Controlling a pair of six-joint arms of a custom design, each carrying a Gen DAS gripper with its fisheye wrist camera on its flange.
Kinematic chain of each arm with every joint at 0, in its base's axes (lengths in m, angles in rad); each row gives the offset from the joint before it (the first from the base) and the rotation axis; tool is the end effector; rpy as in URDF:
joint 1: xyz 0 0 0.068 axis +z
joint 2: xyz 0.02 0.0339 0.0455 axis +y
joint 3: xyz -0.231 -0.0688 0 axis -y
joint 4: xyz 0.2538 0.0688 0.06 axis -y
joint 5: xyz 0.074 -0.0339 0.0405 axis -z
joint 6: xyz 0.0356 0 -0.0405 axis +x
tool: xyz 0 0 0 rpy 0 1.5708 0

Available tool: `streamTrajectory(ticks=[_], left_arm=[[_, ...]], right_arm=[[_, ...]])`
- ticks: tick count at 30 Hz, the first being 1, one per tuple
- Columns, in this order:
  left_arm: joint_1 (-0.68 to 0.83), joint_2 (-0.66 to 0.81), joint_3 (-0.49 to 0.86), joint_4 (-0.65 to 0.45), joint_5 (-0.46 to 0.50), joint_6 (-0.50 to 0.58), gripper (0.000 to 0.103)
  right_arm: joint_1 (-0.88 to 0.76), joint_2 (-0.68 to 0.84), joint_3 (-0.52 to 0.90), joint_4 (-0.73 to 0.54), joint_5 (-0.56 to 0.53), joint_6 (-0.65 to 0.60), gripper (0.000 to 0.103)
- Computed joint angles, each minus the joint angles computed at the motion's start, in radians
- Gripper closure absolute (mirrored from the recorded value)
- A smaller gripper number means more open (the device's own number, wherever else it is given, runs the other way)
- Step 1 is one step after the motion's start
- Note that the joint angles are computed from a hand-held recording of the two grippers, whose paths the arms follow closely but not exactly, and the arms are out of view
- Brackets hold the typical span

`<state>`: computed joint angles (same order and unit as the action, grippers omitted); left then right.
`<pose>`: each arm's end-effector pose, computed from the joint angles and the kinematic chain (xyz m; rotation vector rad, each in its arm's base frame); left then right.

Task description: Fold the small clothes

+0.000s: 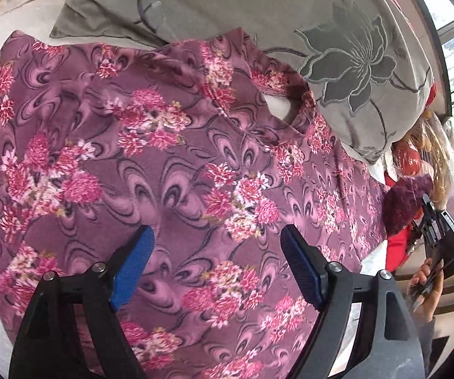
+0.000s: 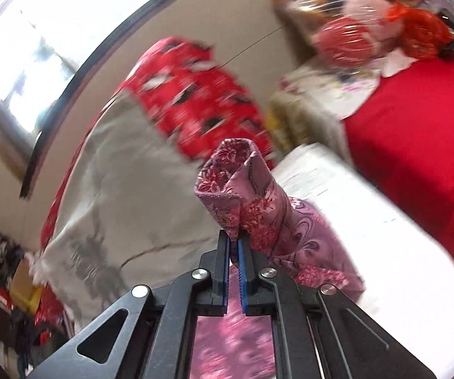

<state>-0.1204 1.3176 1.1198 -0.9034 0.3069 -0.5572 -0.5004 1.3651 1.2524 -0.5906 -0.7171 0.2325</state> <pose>0.2684 -0.0433 0.2498 -0.4937 2.6917 -0.6163 0.2820 -0.1276 0.3055 0.4156 2.1087 0.6555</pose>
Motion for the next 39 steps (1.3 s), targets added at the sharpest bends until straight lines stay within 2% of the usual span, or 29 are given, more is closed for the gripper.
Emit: streamTrajectory(ticks=[8, 13, 21, 23, 25, 28, 30, 31, 32, 34, 39], left_arm=[[0.117, 0.009, 0.033, -0.075, 0.115, 0.089, 0.021], [0.268, 0.004, 0.073, -0.176, 0.196, 0.235, 0.021], [0.539, -0.004, 0.159, -0.38, 0.303, 0.51, 0.021], [0.586, -0.003, 0.174, -0.426, 0.32, 0.558, 0.021], [0.635, 0.007, 0.189, -0.477, 0.337, 0.615, 0.021], [0.679, 0.025, 0.202, -0.541, 0.344, 0.686, 0.021], [0.679, 0.024, 0.194, -0.559, 0.347, 0.71, 0.021], [0.668, 0.017, 0.181, -0.555, 0.348, 0.71, 0.021], [0.652, 0.02, 0.177, -0.55, 0.347, 0.711, 0.021], [0.573, -0.014, 0.127, -0.493, 0.329, 0.636, 0.021], [0.391, 0.013, 0.106, -0.369, 0.241, 0.409, 0.021]], right_arm=[[0.347, -0.177, -0.146, 0.017, 0.132, 0.099, 0.099], [0.613, -0.217, -0.203, 0.059, 0.244, 0.186, 0.099], [1.019, -0.16, -0.227, 0.155, 0.406, 0.323, 0.099], [1.103, -0.117, -0.239, 0.191, 0.406, 0.369, 0.098], [1.171, -0.052, -0.242, 0.205, 0.404, 0.416, 0.092], [1.232, 0.022, -0.224, 0.136, 0.412, 0.458, 0.088], [1.246, -0.028, -0.287, 0.144, 0.382, 0.482, 0.087], [1.246, -0.097, -0.341, 0.153, 0.376, 0.483, 0.084], [1.239, -0.146, -0.373, 0.148, 0.379, 0.479, 0.074], [1.197, -0.287, -0.446, 0.098, 0.392, 0.464, 0.064], [0.897, -0.507, -0.508, -0.106, 0.301, 0.306, 0.064]])
